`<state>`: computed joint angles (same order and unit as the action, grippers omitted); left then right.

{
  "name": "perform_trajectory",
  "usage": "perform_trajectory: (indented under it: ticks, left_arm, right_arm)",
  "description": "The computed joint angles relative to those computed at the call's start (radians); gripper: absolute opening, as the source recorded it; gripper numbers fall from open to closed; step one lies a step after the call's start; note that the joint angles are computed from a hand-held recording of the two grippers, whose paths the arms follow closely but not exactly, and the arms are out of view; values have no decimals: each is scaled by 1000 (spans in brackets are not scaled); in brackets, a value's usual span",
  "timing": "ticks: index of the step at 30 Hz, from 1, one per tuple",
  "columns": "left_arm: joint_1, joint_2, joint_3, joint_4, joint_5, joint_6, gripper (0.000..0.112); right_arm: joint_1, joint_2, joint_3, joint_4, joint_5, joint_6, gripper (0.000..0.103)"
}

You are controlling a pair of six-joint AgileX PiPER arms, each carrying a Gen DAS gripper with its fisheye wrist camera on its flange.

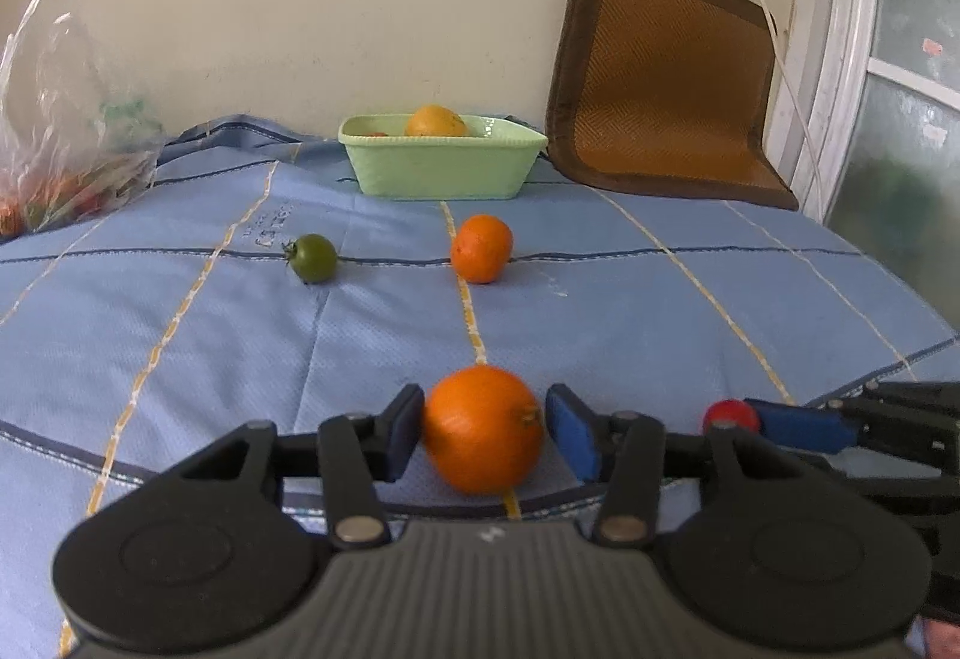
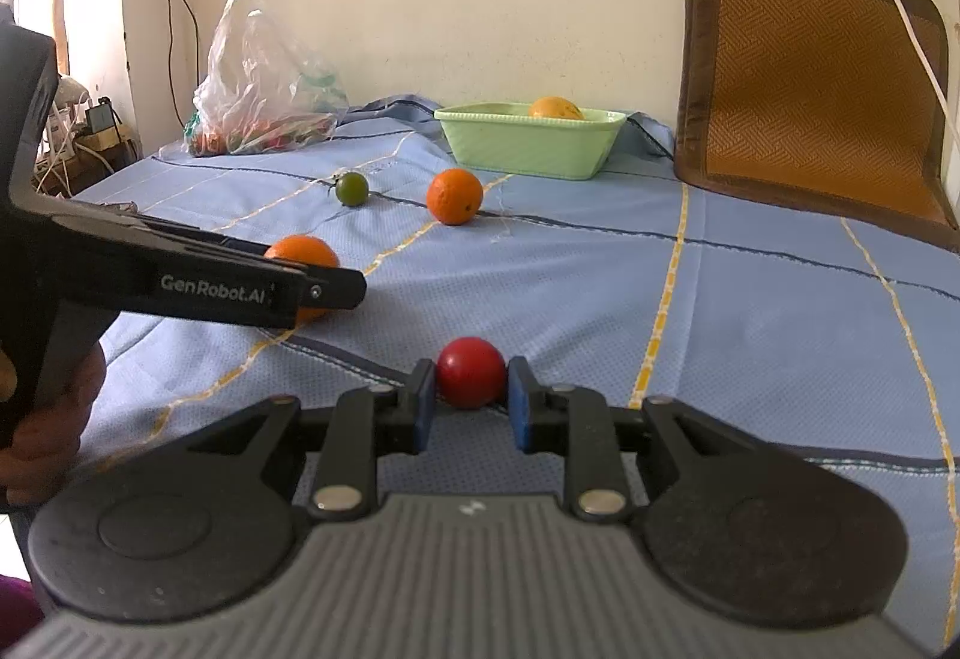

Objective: Organize fruits

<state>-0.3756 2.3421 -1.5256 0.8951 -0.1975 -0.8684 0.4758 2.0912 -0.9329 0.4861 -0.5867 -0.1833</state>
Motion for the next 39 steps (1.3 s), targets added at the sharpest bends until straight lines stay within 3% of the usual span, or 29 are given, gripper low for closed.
perform_trajectory:
  ticks: [19, 31, 39]
  left_arm:
    - [17, 5, 4, 18, -43, -28, 47]
    - [-18, 7, 5, -262, 12, 278, 47]
    - [-17, 4, 12, -332, 14, 343, 47]
  right_arm:
    - [8, -3, 16, 26, -31, -3, 36]
    - [3, -8, 22, -32, -26, 38, 37]
    - [8, -6, 15, -14, -19, 11, 37]
